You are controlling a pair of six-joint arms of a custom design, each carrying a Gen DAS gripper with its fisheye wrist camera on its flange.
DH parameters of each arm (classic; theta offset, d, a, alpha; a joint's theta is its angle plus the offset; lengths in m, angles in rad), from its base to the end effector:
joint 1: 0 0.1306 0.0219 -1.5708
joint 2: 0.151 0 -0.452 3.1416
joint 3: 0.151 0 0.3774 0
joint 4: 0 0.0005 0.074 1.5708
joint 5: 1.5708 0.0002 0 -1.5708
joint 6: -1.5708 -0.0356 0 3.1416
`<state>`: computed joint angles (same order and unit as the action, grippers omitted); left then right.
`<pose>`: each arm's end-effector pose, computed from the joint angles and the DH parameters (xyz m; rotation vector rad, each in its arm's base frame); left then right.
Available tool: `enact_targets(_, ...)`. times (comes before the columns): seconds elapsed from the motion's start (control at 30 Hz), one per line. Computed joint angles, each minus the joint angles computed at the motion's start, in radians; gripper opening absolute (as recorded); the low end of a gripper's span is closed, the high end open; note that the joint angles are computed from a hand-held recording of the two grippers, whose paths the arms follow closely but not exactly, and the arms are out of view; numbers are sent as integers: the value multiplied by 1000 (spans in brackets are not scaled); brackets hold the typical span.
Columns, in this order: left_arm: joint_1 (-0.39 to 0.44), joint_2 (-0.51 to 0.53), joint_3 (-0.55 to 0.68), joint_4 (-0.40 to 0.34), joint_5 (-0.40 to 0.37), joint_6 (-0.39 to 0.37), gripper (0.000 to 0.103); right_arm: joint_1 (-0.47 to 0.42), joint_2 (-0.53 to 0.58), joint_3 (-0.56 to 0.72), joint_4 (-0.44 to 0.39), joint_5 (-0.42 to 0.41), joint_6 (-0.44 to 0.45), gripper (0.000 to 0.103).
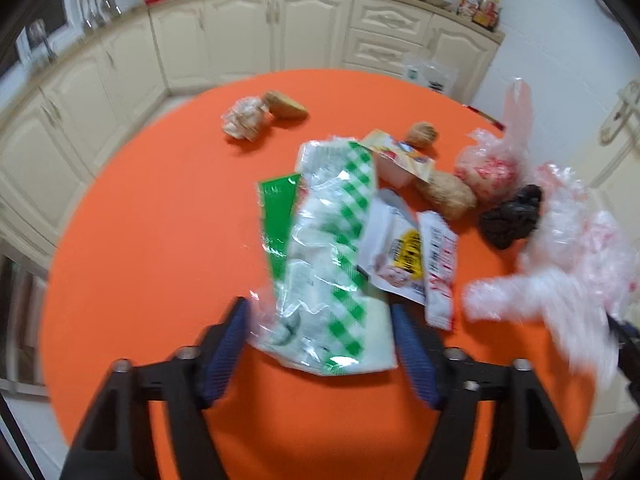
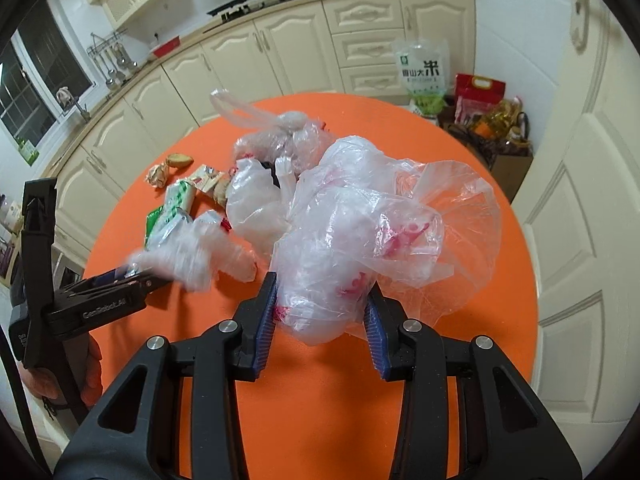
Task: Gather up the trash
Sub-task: 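Grasp the green-checked bread bag with the left tool while the right tool grasps clear plastic bags, then carry both items over the blue bin and open both tools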
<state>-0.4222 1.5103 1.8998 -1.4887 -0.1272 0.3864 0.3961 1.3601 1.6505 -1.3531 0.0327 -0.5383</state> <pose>0.4225 -0.1854 0.6266 0.0069 2.6579 -0.0956 0.3786 0.1565 0.5940 0.2003 2.6529 0.2723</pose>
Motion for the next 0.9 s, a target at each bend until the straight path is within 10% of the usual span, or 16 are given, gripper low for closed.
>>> enact_targets(0.9,-117,-147,-78,-22,-125,112,60,65,-90,-43,-37,44,-78,38)
